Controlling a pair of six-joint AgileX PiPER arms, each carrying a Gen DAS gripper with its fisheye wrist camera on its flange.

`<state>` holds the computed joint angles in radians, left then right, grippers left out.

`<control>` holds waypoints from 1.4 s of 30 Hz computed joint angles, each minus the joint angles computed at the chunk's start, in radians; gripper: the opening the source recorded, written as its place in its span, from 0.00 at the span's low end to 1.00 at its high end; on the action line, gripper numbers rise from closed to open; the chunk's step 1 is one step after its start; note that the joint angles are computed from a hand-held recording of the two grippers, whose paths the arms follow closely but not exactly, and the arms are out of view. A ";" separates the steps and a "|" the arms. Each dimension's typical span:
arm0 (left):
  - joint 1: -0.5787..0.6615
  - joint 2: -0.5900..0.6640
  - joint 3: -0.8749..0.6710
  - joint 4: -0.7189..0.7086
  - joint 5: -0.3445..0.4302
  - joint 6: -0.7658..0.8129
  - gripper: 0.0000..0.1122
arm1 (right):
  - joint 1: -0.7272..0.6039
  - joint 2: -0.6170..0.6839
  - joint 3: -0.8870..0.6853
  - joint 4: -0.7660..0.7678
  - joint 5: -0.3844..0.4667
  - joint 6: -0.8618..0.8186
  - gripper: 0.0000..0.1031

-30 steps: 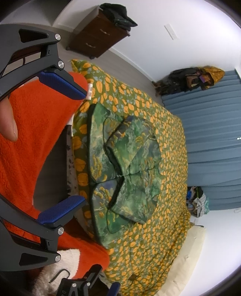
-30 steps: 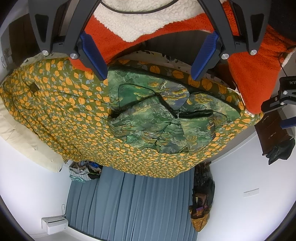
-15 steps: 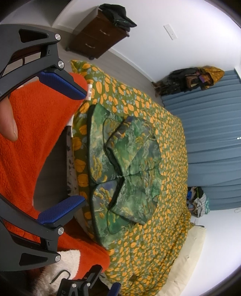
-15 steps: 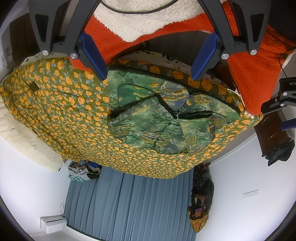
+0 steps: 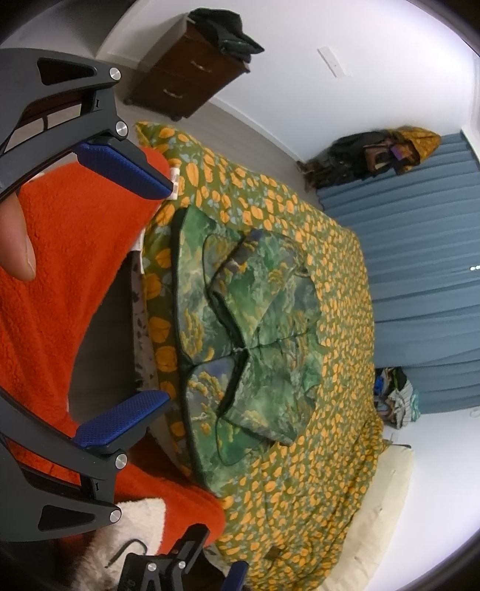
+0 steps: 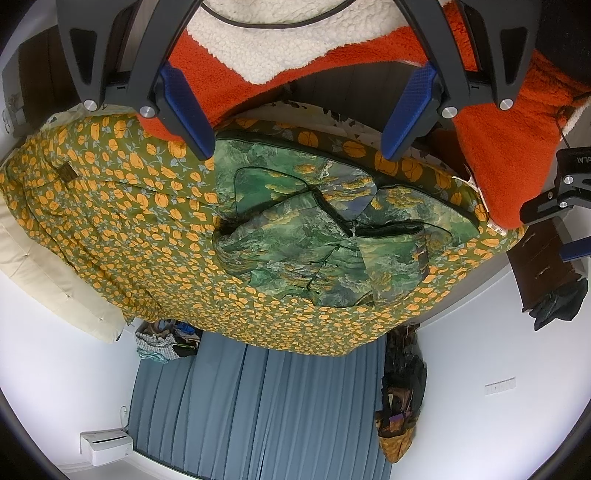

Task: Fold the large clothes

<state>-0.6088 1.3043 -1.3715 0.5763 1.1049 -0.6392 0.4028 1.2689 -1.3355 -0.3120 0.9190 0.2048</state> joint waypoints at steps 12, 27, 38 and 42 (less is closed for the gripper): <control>-0.028 0.004 -0.002 0.015 0.002 -0.016 0.91 | 0.021 0.003 -0.003 -0.020 0.005 0.011 0.91; -0.033 0.001 0.005 0.023 -0.011 -0.028 0.91 | 0.032 0.005 -0.003 -0.024 0.008 0.007 0.91; 0.065 -0.027 0.023 0.034 -0.047 -0.039 0.91 | -0.044 0.011 -0.062 0.038 -0.079 -0.163 0.91; 0.162 -0.052 0.039 -0.050 -0.110 0.023 0.92 | -0.124 0.049 -0.123 0.133 -0.202 -0.357 0.91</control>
